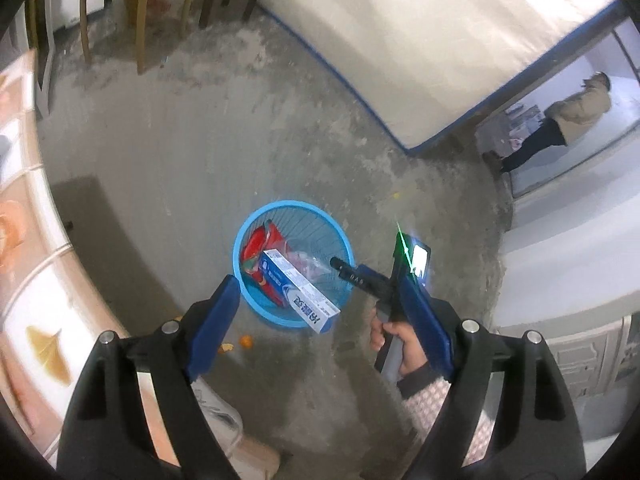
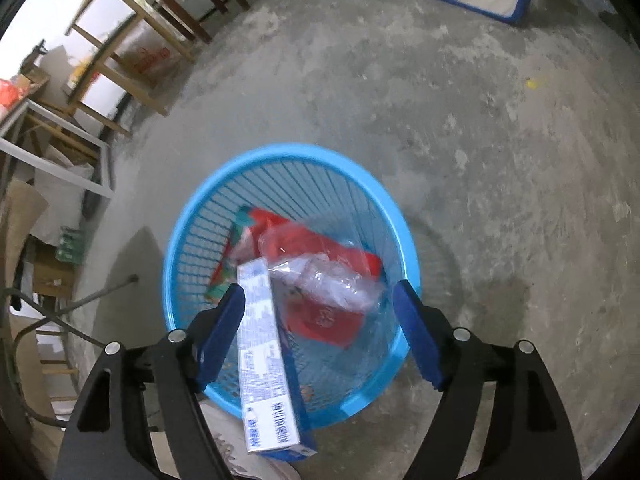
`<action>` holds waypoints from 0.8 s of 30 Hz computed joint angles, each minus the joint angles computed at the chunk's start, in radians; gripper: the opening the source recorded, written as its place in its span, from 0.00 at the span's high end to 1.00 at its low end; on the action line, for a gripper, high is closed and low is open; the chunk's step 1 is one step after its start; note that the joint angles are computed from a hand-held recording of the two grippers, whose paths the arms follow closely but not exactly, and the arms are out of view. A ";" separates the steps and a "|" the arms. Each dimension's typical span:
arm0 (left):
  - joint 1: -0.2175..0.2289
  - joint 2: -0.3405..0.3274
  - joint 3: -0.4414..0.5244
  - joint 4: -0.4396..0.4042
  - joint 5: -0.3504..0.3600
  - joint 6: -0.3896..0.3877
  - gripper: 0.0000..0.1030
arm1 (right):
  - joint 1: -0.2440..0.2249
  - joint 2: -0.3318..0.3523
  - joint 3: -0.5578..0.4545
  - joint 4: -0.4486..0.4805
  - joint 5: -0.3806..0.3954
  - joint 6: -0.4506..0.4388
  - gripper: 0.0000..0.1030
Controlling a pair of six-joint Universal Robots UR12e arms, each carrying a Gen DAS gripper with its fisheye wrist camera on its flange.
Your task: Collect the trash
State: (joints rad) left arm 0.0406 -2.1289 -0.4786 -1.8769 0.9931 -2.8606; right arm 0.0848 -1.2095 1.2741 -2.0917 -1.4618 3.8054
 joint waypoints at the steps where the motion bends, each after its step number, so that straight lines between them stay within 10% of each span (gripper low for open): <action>1: 0.010 0.023 -0.028 0.012 -0.013 0.018 0.24 | -0.001 -0.008 0.006 -0.018 0.009 -0.003 0.27; 16: 0.208 0.371 -0.524 0.298 -0.141 0.062 0.19 | 0.078 -0.025 0.010 0.155 -0.002 -0.172 0.28; 24: 0.260 0.432 -0.622 0.366 -0.156 -0.008 0.19 | 0.084 -0.005 -0.017 0.222 -0.045 -0.106 0.61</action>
